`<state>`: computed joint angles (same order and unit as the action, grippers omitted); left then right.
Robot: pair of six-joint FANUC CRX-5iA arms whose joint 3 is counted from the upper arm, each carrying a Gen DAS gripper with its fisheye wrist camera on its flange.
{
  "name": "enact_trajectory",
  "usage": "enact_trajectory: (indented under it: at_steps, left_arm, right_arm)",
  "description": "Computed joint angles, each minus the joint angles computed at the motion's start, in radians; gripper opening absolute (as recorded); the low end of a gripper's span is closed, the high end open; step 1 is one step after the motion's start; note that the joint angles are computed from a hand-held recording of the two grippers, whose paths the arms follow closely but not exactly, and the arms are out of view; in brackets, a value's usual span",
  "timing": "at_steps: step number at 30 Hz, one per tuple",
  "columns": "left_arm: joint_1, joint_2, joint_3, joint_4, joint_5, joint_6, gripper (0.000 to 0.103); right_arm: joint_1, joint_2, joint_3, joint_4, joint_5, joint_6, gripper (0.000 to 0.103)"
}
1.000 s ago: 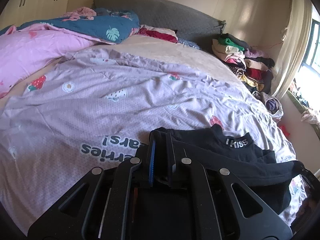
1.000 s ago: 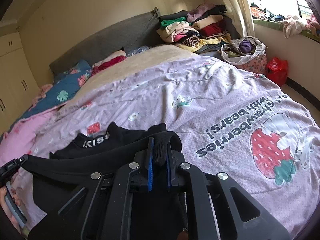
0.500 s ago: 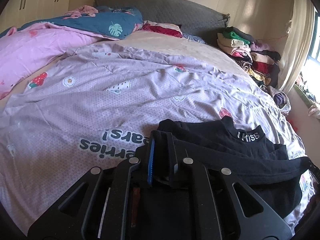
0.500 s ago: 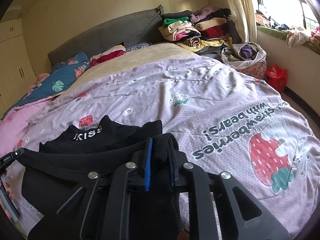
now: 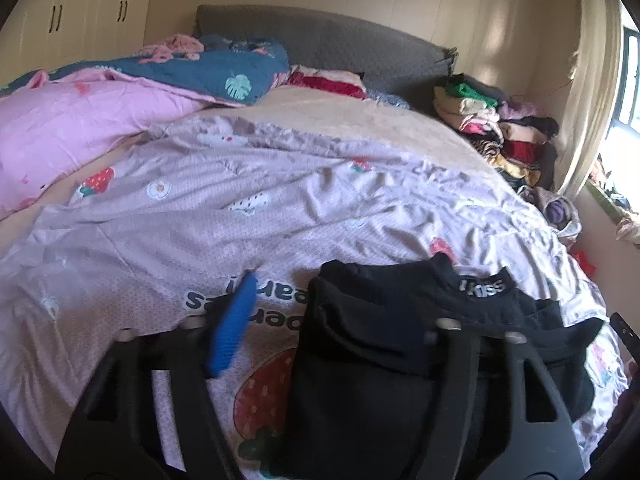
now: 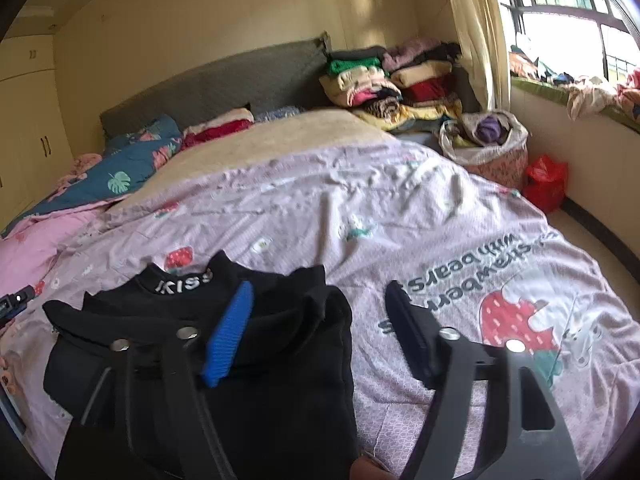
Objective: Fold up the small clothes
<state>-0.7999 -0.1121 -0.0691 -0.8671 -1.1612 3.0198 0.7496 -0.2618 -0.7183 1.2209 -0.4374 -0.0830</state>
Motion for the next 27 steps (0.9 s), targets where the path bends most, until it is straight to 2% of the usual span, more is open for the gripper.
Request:
enact_trajectory:
  at_steps: [2,6,9,12,15,16,18,19,20,21,22,24,26,27]
  left_arm:
    - [-0.018,-0.002,0.007,-0.008,-0.007,-0.003,0.07]
    - [-0.042,0.01,0.027,0.002,-0.008,-0.039,0.088]
    - [-0.054,0.024,0.042,0.017,-0.002,-0.07,0.093]
    - [-0.061,0.039,0.049,0.043,0.011,-0.099,0.093]
    - [-0.053,0.042,0.041,0.075,0.053,-0.12,0.093]
    - [-0.048,0.041,0.034,0.092,0.073,-0.124,0.093]
    - [-0.04,0.048,0.028,0.119,0.094,-0.141,0.092]
    - [-0.042,0.055,0.03,0.124,0.092,-0.149,0.09]
    - [-0.044,0.062,0.033,0.129,0.091,-0.154,0.082]
    - [-0.038,0.067,0.03,0.147,0.099,-0.172,0.068]
    - [-0.034,0.07,0.03,0.158,0.101,-0.183,0.059]
    - [-0.026,0.085,0.03,0.184,0.102,-0.213,0.027]
    - [-0.011,0.09,0.02,0.22,0.121,-0.242,0.009]
    - [-0.005,0.092,0.015,0.232,0.127,-0.251,0.008]
  right_arm:
    - [0.004,-0.013,-0.007,0.027,0.003,-0.002,0.076]
    - [0.007,-0.029,-0.018,0.075,0.038,0.009,0.078]
    - [0.021,-0.034,-0.015,0.055,0.061,0.056,0.078]
    - [0.053,-0.038,-0.007,-0.017,0.062,0.143,0.077]
    - [0.099,-0.031,0.014,-0.127,0.042,0.258,0.062]
    - [0.124,-0.024,0.029,-0.196,0.026,0.329,0.06]
    - [0.151,-0.016,0.045,-0.272,0.017,0.409,0.043]
    - [0.169,-0.011,0.061,-0.344,0.011,0.48,0.037]
    - [0.18,-0.008,0.072,-0.393,0.005,0.525,0.034]
    - [0.196,-0.002,0.095,-0.49,-0.008,0.609,0.028]
    - [0.206,0.004,0.113,-0.556,-0.019,0.671,0.023]
    - [0.227,0.021,0.137,-0.626,-0.062,0.746,0.019]
    - [0.237,0.043,0.159,-0.666,-0.099,0.787,0.015]
    - [0.238,0.054,0.168,-0.689,-0.114,0.801,0.014]
